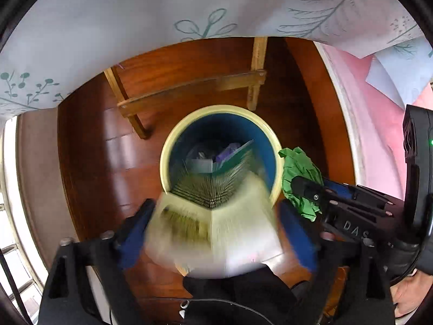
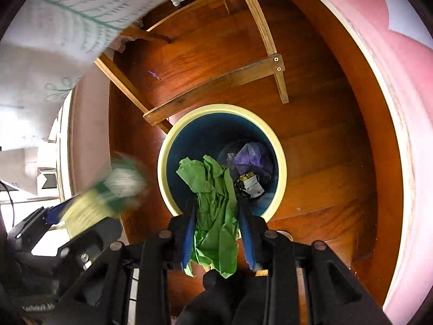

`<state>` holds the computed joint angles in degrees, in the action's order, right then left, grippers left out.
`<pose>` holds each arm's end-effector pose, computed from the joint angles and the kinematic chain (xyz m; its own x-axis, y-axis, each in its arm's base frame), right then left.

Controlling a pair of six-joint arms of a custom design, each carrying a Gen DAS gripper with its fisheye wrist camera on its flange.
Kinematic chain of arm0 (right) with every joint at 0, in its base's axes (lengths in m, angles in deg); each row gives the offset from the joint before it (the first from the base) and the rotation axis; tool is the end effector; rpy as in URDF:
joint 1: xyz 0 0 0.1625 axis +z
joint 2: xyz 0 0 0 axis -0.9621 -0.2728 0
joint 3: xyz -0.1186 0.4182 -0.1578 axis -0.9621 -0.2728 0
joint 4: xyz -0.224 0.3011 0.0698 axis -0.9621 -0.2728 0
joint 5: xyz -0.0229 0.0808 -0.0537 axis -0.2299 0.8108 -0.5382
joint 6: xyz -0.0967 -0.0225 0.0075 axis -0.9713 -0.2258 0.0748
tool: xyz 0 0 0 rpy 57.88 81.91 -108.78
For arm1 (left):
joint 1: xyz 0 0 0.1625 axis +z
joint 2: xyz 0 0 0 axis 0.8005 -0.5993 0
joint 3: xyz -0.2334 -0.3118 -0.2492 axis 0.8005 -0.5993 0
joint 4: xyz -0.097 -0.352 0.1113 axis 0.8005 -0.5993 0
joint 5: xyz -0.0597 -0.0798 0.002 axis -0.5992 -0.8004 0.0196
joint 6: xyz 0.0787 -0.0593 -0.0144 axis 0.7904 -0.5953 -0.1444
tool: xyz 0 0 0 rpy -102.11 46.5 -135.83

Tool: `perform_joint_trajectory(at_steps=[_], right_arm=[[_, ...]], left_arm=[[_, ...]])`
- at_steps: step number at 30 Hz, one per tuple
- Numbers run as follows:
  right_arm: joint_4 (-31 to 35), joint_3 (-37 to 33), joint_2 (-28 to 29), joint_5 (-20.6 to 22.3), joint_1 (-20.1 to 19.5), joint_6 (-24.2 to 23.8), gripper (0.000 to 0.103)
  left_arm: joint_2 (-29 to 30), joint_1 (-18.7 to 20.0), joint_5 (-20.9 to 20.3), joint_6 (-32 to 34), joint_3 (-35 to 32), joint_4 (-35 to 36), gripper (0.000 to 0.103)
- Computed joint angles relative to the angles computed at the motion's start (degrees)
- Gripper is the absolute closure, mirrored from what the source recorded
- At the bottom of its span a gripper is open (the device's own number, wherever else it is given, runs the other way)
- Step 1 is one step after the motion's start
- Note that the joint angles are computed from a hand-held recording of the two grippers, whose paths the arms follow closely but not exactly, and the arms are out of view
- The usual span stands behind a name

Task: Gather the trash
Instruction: 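Carry paper and snack box over the trash bin and open both tools, then raise both empty tools back toward the table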

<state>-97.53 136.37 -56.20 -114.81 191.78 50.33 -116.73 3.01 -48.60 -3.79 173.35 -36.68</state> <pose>0.3541 -0.4616 -0.0144 -0.9072 -0.1132 0.4051 -0.0776 0.9916 0.1034 -0.0637 -0.4325 0.2887 -0.7949 -0.1319 -0.5923 -0.0576 0.9881 -0.1427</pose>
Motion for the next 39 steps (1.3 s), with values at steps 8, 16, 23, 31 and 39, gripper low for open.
perform_joint_trajectory(at_steps=[8, 16, 23, 31, 39], right_arm=[[-0.42, -1.58, 1.35, 0.05, 0.01, -0.48, 0.07], [-2.43, -3.64, 2.6, -1.3, 1.39, -1.27, 0.049], [-0.87, -5.53, 2.5, -2.43, 2.83, -2.27, 0.043], [4.53, -6.37, -0.63, -1.78, 4.95, -0.78, 0.043], [13.25, -10.76, -4.49, -0.06, 7.92, 0.29, 0.043]], left_arm=[[-3.62, -1.23, 3.35, -3.94, 0.78, 1.58, 0.002], [-6.52, -1.92, 6.62, -8.82, 0.35, 4.54, 0.002], [-8.39, -4.23, 8.19, -12.38, -0.86, 8.76, 0.002], [-9.63, -8.95, 8.35, -18.02, -4.25, 15.75, 0.002], [-10.33, -15.72, 9.37, -25.58, -12.72, 28.06, 0.002]])
